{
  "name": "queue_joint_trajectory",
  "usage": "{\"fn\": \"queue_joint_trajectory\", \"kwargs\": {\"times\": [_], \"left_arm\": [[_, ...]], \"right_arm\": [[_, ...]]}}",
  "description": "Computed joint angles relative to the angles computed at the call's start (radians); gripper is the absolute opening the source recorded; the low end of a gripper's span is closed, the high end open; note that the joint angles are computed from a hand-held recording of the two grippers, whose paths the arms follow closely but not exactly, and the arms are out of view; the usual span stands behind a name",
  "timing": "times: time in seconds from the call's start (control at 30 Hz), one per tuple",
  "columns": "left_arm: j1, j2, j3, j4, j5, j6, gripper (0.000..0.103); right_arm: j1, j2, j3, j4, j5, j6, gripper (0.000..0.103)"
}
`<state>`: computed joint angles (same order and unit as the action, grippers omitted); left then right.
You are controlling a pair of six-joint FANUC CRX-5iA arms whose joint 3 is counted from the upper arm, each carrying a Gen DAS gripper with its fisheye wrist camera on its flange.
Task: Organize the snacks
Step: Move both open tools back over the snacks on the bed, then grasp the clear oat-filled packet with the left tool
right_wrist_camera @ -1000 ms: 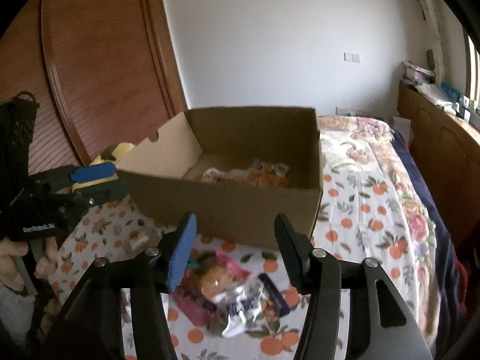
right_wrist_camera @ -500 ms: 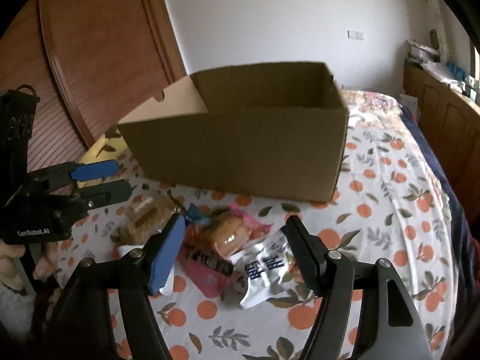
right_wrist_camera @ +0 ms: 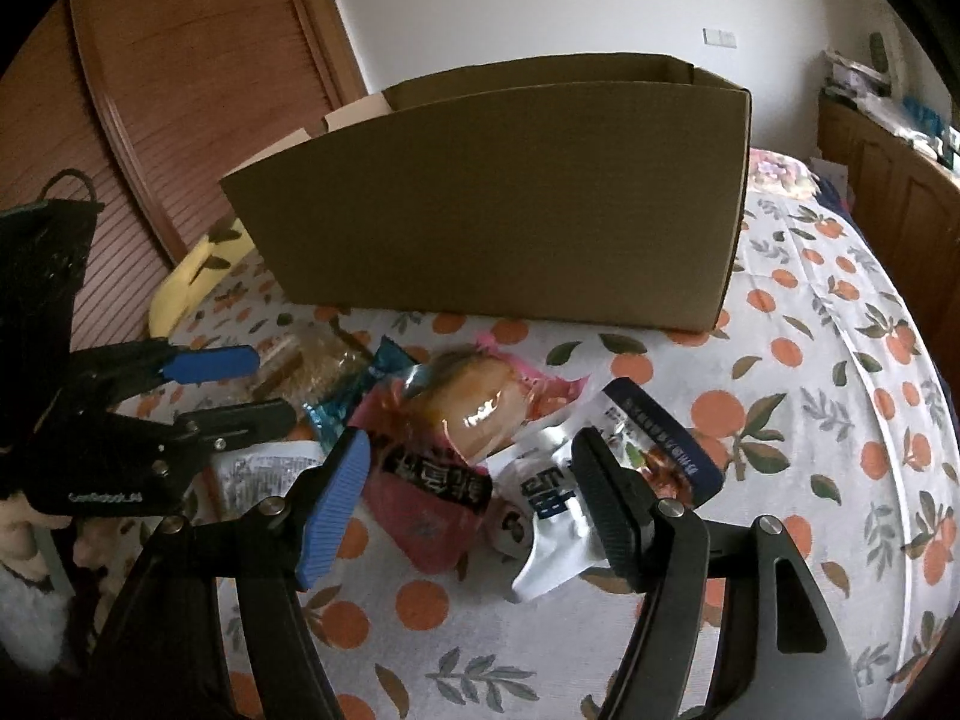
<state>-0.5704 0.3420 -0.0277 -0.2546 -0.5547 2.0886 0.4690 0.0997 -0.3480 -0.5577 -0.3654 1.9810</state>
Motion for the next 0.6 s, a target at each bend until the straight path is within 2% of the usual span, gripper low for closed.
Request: {"fn": "queue_joint_trajectory", "kwargs": {"times": [0.27,0.37,0.47,0.6], "left_arm": [[-0.011,0.025,0.042,-0.055,-0.057,0.012,0.06],[0.003,0.03,0.036,0.004,-0.058,-0.044,0.049],[0.001,0.035,0.04,0.022,-0.063,-0.075,0.048],[0.003,0.058,0.068,0.045,-0.096,-0.106,0.049]], "right_arm": [[0.015,-0.002,-0.017,-0.006,0.036,0.024,0.072],[-0.004,-0.002,-0.006,-0.057,0.014,0.076,0.072],[-0.024,-0.001,0.005,-0.104,-0.007,0.124,0.072],[-0.007,-0.002,-0.004,-0.069,0.01,0.096,0.073]]}}
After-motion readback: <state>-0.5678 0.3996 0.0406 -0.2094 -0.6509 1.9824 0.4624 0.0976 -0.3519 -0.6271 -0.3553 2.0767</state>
